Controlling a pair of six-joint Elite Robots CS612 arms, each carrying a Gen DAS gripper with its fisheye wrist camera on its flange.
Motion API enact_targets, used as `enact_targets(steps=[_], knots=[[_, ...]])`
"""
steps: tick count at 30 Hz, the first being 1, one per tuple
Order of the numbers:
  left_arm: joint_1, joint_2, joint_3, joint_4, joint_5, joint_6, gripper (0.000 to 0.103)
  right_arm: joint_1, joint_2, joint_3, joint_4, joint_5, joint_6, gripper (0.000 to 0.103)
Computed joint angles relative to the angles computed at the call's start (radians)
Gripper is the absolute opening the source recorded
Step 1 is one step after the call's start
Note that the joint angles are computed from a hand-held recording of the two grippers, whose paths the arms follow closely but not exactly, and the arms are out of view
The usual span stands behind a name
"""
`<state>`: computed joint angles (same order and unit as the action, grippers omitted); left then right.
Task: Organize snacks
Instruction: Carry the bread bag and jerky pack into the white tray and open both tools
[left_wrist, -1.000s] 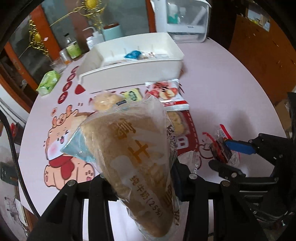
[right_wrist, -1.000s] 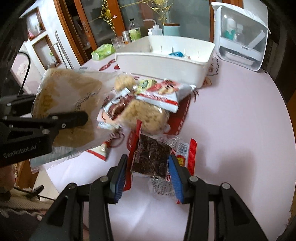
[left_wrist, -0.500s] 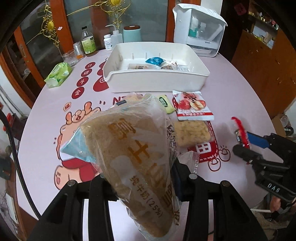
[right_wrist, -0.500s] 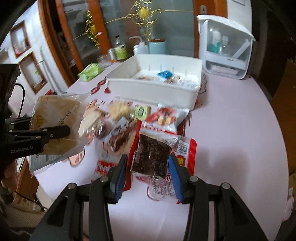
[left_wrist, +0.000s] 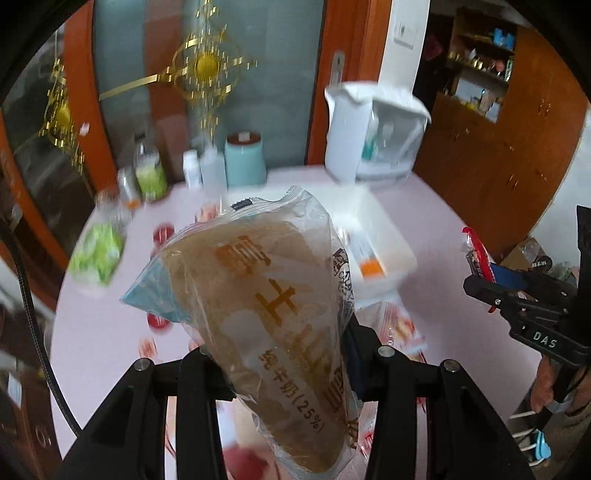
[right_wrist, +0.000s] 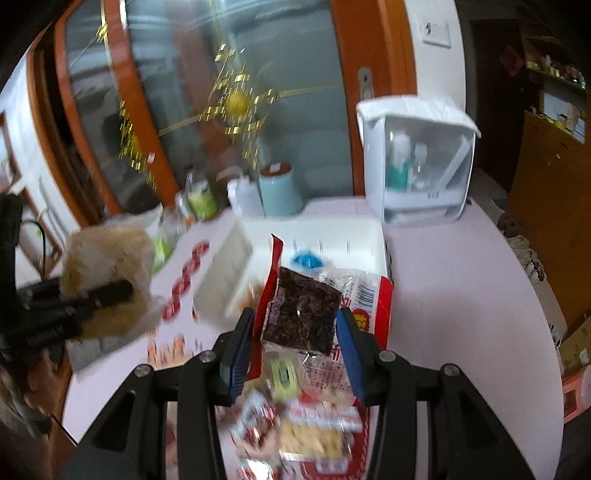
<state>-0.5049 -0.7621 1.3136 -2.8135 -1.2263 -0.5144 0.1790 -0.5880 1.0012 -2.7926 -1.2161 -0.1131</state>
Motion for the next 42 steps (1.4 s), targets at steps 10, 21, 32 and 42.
enact_targets(steps=[10, 21, 32, 42], knots=[[0.032, 0.103, -0.207, -0.022, 0.099, 0.142, 0.042, 0.028, 0.151, -0.325, 0.099, -0.077, 0.126, 0.046], [0.081, 0.251, -0.443, 0.17, 0.082, 0.018, 0.09, 0.04, 0.354, -0.677, 0.376, -0.136, 0.168, 0.073], [0.081, 0.194, -0.305, 0.084, 0.095, -0.019, 0.102, 0.036, 0.247, -0.44, 0.313, -0.107, 0.173, 0.073], [0.06, 0.097, -0.124, 0.006, 0.076, -0.014, 0.102, 0.035, 0.099, -0.146, 0.134, -0.134, 0.185, 0.073]])
